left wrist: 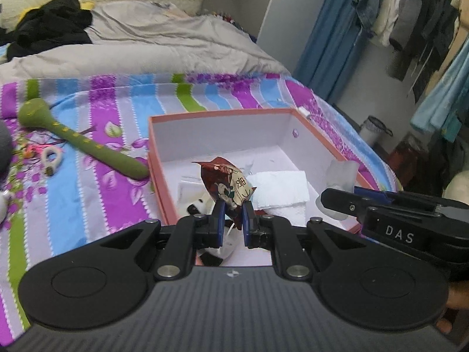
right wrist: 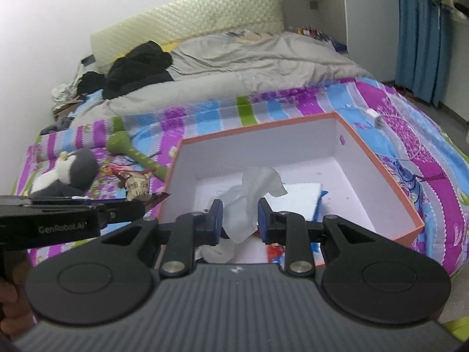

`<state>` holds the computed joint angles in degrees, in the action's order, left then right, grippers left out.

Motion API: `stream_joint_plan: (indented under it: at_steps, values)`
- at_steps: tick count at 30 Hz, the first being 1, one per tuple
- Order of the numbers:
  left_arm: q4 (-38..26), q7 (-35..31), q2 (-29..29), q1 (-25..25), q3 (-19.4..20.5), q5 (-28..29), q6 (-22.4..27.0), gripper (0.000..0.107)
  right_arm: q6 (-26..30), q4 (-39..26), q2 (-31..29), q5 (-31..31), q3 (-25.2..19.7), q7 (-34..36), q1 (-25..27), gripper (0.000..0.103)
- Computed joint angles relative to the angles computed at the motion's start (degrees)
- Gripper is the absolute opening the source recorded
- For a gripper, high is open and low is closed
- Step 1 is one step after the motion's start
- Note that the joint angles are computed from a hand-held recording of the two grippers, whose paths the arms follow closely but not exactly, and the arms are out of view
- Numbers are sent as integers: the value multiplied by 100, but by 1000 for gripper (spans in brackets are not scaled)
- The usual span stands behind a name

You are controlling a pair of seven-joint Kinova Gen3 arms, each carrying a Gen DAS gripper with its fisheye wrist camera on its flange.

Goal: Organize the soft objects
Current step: 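Carry the figure with the left tool while the right tool carries the plastic piece into the box, then open both tools to release the figure and plastic piece into the box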

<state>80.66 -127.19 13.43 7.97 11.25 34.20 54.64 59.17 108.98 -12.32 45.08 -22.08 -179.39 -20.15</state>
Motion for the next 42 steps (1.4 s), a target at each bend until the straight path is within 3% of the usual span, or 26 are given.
stream_joint_plan:
  at_steps: [9, 16, 21, 22, 23, 25, 32, 42]
  values:
    - [-904, 729, 854, 631, 132, -844, 152, 15, -675, 213, 136, -542, 666, 750, 343, 29]
    - [-1192, 1061, 1136, 884, 152, -1264, 178, 15, -1199, 421, 237, -932, 952, 1180, 671, 35]
    - [-1108, 1189, 1073, 914, 154, -1378, 66, 15, -1329, 475, 264, -1010, 961, 1302, 828, 45]
    - [-1085, 1200, 1051, 903, 157, -1381, 46, 15, -1313, 462, 274, -1032, 971, 1340, 847, 48]
    - [-1031, 1188, 1009, 875, 168, -1359, 1, 15, -1306, 452, 273, -1077, 989, 1382, 860, 58]
    - [-960, 1177, 924, 822, 178, -1327, -20, 15, -1278, 457, 232, -1064, 947, 1327, 890, 64]
    - [-631, 903, 507, 530, 208, -1013, -90, 15, -950, 408, 22, -805, 595, 975, 850, 65]
    - [142, 60, -410, -84, -16, -63, 35, 16, -219, 163, -219, -352, -161, 266, 577, 65]
